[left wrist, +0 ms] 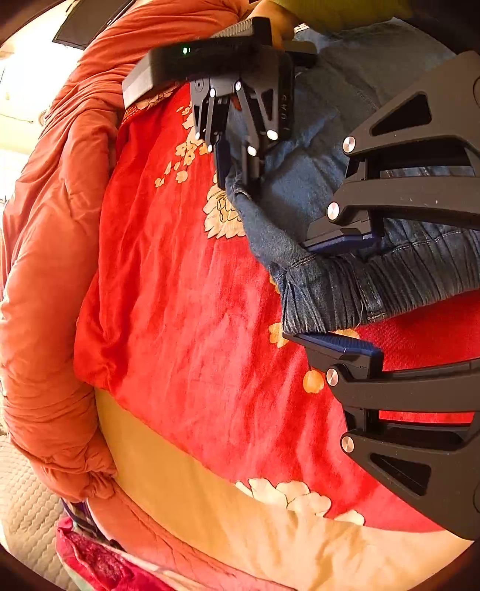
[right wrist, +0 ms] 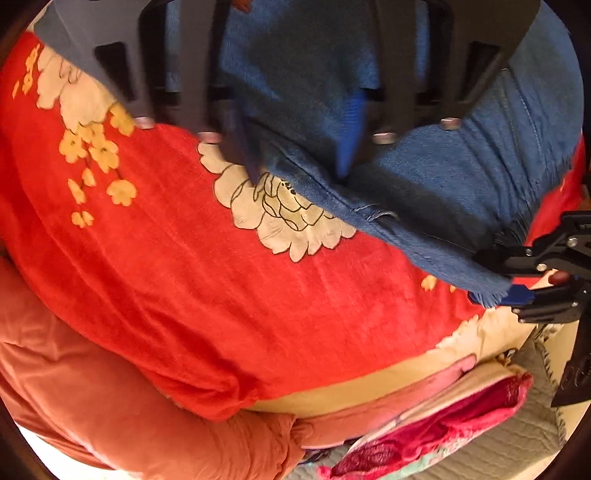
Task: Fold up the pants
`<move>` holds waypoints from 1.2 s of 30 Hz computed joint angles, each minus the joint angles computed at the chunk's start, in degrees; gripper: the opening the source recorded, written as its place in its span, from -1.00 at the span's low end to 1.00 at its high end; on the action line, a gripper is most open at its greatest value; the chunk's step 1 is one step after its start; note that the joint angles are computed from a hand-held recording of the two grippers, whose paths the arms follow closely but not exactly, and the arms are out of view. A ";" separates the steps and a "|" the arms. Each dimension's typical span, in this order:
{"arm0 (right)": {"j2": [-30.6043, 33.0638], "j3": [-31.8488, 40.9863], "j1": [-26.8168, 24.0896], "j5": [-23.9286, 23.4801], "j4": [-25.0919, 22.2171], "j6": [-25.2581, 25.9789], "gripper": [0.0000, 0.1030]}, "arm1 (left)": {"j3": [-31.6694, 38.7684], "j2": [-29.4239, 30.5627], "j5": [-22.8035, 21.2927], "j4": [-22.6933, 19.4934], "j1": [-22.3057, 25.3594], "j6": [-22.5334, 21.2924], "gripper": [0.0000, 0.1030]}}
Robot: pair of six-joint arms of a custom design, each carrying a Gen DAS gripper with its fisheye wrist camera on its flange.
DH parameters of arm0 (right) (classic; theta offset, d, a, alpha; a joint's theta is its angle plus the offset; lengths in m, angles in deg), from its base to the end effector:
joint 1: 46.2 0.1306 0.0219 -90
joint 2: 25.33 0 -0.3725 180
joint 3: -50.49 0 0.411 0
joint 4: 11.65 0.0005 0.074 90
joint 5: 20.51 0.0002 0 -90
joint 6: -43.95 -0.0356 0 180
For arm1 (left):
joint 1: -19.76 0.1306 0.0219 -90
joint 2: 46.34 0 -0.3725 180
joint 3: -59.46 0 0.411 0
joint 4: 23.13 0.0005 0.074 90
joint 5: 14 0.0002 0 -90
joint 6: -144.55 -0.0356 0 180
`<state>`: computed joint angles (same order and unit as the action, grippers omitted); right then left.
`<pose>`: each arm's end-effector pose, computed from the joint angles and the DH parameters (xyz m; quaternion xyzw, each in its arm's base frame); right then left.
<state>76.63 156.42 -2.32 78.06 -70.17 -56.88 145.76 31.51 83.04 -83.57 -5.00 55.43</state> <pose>0.4165 0.3925 0.4344 -0.2484 0.9171 0.0763 0.3024 0.3768 -0.1791 0.4689 0.2148 0.9192 -0.1287 0.3041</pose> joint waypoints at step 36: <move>-22.79 -18.65 32.50 26.41 6.72 -27.99 -0.71 | -9.04 -20.38 -1.79 -9.93 -4.90 0.34 -0.43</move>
<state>53.84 137.76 30.17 104.48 -63.45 -84.87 136.72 11.13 81.26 -93.49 -9.91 55.77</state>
